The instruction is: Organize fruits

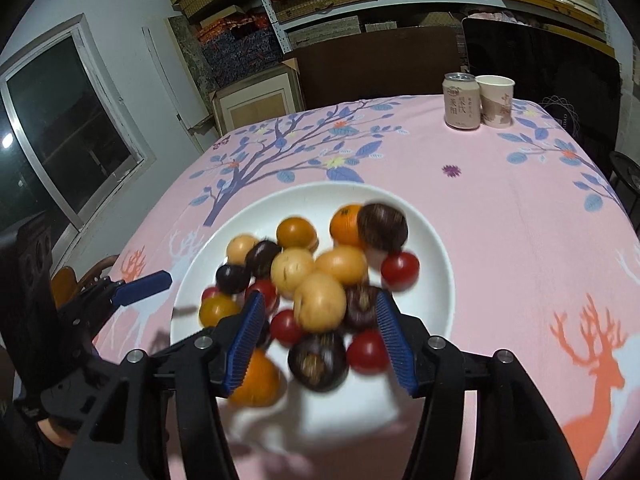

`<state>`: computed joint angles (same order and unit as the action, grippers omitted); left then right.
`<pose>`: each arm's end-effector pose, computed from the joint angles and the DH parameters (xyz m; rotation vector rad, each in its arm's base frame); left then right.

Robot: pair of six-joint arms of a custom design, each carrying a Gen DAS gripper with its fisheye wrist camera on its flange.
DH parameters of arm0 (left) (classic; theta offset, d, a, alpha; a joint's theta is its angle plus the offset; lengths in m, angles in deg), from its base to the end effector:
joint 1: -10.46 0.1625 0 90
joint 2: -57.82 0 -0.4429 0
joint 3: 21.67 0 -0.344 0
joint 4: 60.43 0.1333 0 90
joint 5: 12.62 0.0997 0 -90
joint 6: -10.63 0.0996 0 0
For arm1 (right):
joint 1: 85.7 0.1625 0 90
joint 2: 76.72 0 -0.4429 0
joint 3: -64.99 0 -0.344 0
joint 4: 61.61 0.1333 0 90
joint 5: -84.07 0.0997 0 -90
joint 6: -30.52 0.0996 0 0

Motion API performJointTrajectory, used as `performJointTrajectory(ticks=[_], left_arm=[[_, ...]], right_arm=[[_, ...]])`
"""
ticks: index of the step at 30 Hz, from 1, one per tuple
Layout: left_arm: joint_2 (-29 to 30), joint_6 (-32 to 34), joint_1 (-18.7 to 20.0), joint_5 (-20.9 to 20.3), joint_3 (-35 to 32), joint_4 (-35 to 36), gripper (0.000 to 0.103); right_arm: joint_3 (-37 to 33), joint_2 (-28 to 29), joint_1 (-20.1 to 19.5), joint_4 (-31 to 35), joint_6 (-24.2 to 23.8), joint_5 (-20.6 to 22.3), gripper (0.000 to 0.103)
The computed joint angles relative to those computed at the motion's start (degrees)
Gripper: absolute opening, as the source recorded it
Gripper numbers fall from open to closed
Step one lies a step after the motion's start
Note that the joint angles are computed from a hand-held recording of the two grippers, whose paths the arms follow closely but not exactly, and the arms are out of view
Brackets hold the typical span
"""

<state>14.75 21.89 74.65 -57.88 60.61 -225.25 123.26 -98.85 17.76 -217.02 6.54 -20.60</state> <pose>-0.1270 -0.7298 0.2480 0.4448 2.2872 -0.8563 0.2965 -0.7744 0.0912 0.7989 -2.6468 0.6859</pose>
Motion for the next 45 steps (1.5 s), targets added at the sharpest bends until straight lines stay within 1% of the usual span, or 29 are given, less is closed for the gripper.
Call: performJointTrajectory(ticks=[1, 3, 5, 6, 8, 9, 11, 15, 16, 19, 22, 25, 29, 31, 34, 37, 38, 39, 40, 41, 43, 45], left_arm=[[-1.00, -0.83, -0.38, 0.20, 2.10, -0.25, 0.095], [-2.82, -2.96, -1.07, 0.87, 5.93, -0.78, 0.097], [-4.74, -7.18, -1.72, 1.84, 9.59, -0.17, 0.098], [-5.58, -9.22, -2.02, 2.36, 11.17, 0.13, 0.098], [-7.18, -11.44, -3.01, 4.05, 15.13, -1.72, 0.098], [-7.90, -12.14, -3.57, 5.00, 16.86, -2.59, 0.098], [-9.79, -13.80, -4.83, 6.44, 20.64, -4.23, 0.098], [-13.27, -16.40, -7.72, 9.73, 26.92, -6.88, 0.098], [-14.13, -17.19, -8.80, 11.06, 28.74, -7.94, 0.098], [-16.24, -19.04, -11.76, 14.65, 33.11, -10.00, 0.098], [-18.21, -21.67, -14.86, 18.53, 37.13, -10.12, 0.098], [-20.45, -24.71, -17.91, 20.60, 40.77, -9.01, 0.098], [-23.60, -28.31, -21.52, 21.82, 44.72, -7.80, 0.098], [-24.92, -30.89, -23.37, 23.07, 46.24, -5.72, 0.098], [-26.38, -35.36, -25.67, 25.10, 47.46, -0.51, 0.098], [-27.75, -43.38, -27.61, 28.37, 47.67, 9.04, 0.098], [-27.97, -44.83, -27.99, 28.95, 47.77, 10.37, 0.098], [-28.08, -44.68, -28.49, 29.51, 48.40, 9.31, 0.098], [-27.73, -42.92, -29.00, 30.14, 49.16, 6.42, 0.098], [-27.41, -41.77, -29.55, 31.07, 49.60, 5.13, 0.098], [-27.13, -40.56, -30.31, 31.52, 49.93, 4.16, 0.098], [-27.56, -41.21, -30.49, 30.57, 49.59, 5.73, 0.098]], right_arm=[[2.86, -1.29, 0.00, -1.64, -0.03, -0.05, 0.064], [9.60, -4.29, 0.12, -5.47, -0.12, -0.33, 0.065], [14.94, -6.53, 0.21, -8.92, -0.21, -0.65, 0.069], [17.43, -7.60, 0.19, -10.34, 0.01, -0.55, 0.070], [21.94, -9.21, 0.40, -13.99, 0.49, -1.98, 0.074], [24.44, -9.94, 0.58, -16.61, 0.30, -3.04, 0.074], [28.72, -11.68, 0.71, -19.84, -0.32, -2.96, 0.077], [35.41, -14.68, 1.21, -24.34, -0.97, -3.93, 0.084], [36.56, -15.20, 1.42, -25.08, -1.11, -4.34, 0.087], [41.82, -17.58, 2.22, -29.81, -1.86, -5.23, 0.093], [46.37, -20.10, 2.73, -33.56, -1.80, -5.09, 0.099], [50.57, -22.65, 3.17, -37.06, -1.48, -5.36, 0.099], [54.98, -25.37, 3.51, -40.30, -1.10, -4.85, 0.099], [56.41, -26.13, 3.77, -41.28, -0.98, -4.75, 0.099], [58.08, -26.85, 4.24, -42.33, -0.89, -4.78, 0.099], [59.22, -27.36, 4.45, -43.19, -0.91, -4.65, 0.099], [59.68, -27.57, 4.55, -43.61, -0.96, -4.63, 0.099], [60.04, -27.78, 4.61, -43.96, -1.01, -4.57, 0.099], [60.31, -27.93, 4.69, -44.21, -1.06, -4.48, 0.099], [60.32, -28.04, 4.73, -44.22, -1.13, -4.38, 0.099], [60.73, -28.27, 4.83, -44.60, -1.17, -4.39, 0.099], [60.94, -28.49, 4.80, -44.56, -1.23, -4.19, 0.099]])
